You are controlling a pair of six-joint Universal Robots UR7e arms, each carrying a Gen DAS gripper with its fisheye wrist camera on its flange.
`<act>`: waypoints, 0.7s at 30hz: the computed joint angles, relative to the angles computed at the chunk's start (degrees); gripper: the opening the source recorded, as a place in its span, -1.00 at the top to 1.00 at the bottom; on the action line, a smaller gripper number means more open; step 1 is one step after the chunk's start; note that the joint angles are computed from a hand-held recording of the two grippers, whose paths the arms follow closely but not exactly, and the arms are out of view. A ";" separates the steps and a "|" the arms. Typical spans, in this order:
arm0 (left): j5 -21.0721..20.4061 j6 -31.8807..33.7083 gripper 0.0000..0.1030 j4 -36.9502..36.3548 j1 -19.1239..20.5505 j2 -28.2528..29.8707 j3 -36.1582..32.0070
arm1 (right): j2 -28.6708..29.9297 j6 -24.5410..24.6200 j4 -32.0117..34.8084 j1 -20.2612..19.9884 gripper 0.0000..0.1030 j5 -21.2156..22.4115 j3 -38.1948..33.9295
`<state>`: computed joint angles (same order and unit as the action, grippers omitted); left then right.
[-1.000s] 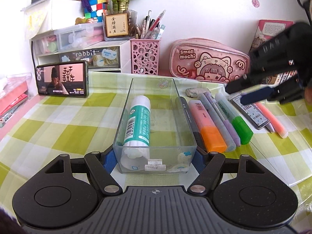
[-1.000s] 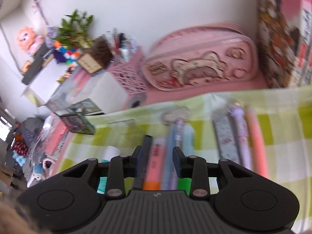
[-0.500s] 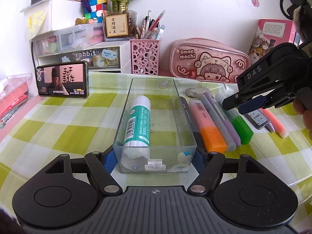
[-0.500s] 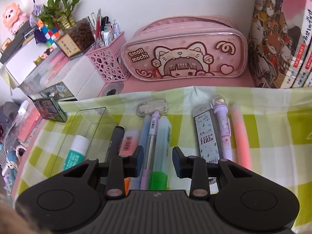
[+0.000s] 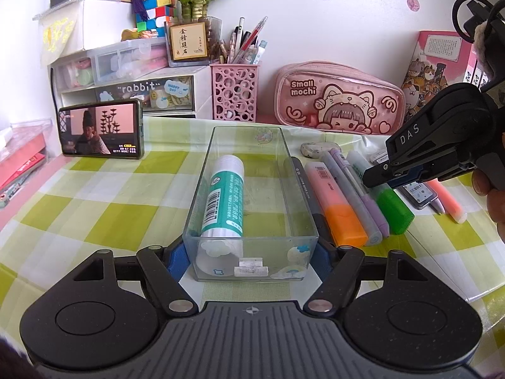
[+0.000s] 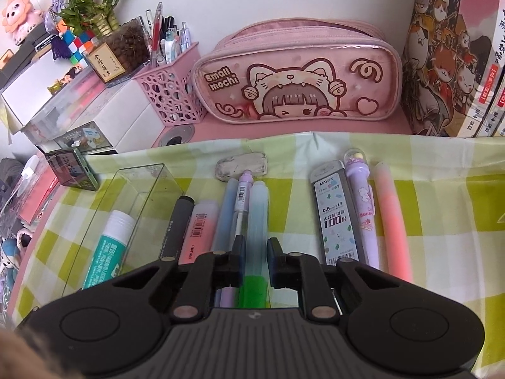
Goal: Organize stationery
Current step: 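Grasp the pale blue-green highlighter with the right tool, then lower the highlighter into the clear box beside the glue stick and release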
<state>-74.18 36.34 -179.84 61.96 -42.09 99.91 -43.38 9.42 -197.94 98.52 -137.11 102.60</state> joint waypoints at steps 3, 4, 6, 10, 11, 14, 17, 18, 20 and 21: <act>0.05 0.07 -0.42 -0.03 -0.05 -0.05 0.06 | -0.02 -0.14 -0.21 -0.04 0.72 0.04 0.12; 0.05 0.07 -0.42 -0.03 -0.05 -0.05 0.06 | 0.00 0.17 0.54 0.01 0.74 -0.57 -0.05; 0.03 0.03 -0.42 0.03 -0.05 -0.05 0.04 | -0.08 0.38 1.08 -0.33 0.75 -0.27 0.15; 0.02 0.08 -0.42 -0.02 -0.04 -0.06 0.06 | -0.25 1.89 -0.44 -0.38 0.75 0.01 1.02; 0.02 0.08 -0.42 -0.02 -0.04 -0.06 0.06 | -0.38 2.12 -1.70 -0.41 0.75 0.45 1.48; 0.02 0.13 -0.42 -0.01 -0.03 -0.07 0.06 | -0.91 3.34 -3.18 -0.41 0.75 1.51 2.31; 0.02 0.13 -0.42 -0.01 -0.03 -0.07 0.06 | -1.06 4.29 -3.35 -0.30 0.75 2.26 2.30; 0.03 0.13 -0.42 -0.02 -0.04 -0.06 0.06 | -1.16 4.29 -3.56 -0.22 0.75 3.11 2.38; -0.01 0.11 -0.42 0.02 -0.01 -0.07 0.05 | -0.91 3.68 -3.95 0.19 0.75 3.44 2.07; 0.00 0.10 -0.42 0.01 -0.03 -0.06 0.05 | -0.67 3.25 -4.14 0.49 0.75 3.14 1.77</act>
